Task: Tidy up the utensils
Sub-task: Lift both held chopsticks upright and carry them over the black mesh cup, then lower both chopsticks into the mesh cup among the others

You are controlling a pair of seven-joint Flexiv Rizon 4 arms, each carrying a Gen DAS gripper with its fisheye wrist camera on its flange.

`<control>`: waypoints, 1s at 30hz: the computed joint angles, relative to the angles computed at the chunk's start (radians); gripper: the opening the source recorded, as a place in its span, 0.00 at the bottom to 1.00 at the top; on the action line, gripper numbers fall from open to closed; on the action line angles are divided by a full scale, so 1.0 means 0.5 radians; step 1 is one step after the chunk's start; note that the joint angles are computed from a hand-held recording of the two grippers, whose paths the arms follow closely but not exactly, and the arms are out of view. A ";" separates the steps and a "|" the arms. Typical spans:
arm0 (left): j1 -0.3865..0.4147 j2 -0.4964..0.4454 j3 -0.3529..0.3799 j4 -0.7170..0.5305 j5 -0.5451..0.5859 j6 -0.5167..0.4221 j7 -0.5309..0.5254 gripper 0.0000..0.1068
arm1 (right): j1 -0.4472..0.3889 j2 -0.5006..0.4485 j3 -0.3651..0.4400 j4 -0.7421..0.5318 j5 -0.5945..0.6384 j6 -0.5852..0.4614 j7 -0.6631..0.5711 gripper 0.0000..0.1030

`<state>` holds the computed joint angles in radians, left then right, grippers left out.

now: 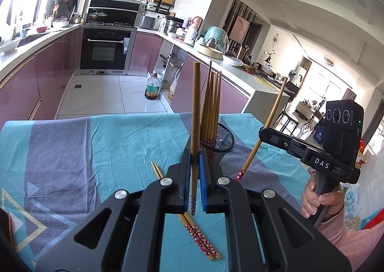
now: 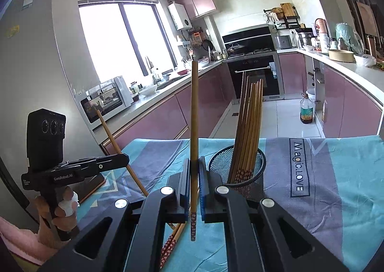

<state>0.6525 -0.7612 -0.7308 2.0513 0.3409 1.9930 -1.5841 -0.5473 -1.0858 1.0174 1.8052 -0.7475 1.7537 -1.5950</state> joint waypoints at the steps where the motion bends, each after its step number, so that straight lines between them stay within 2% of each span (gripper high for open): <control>1: 0.005 -0.002 -0.009 -0.006 0.005 -0.003 0.002 0.07 | 0.002 0.006 -0.003 -0.002 0.002 0.009 -0.001 0.05; 8: -0.026 -0.012 -0.042 -0.094 -0.016 -0.054 0.049 0.07 | 0.036 0.050 -0.063 -0.046 -0.031 0.060 0.049 0.05; 20: -0.028 -0.020 -0.133 -0.202 -0.070 -0.101 0.152 0.07 | 0.048 0.045 -0.075 -0.118 -0.162 0.099 0.122 0.05; 30: -0.070 -0.023 -0.143 -0.274 -0.103 -0.097 0.209 0.07 | 0.087 0.045 -0.108 -0.215 -0.262 0.136 0.221 0.05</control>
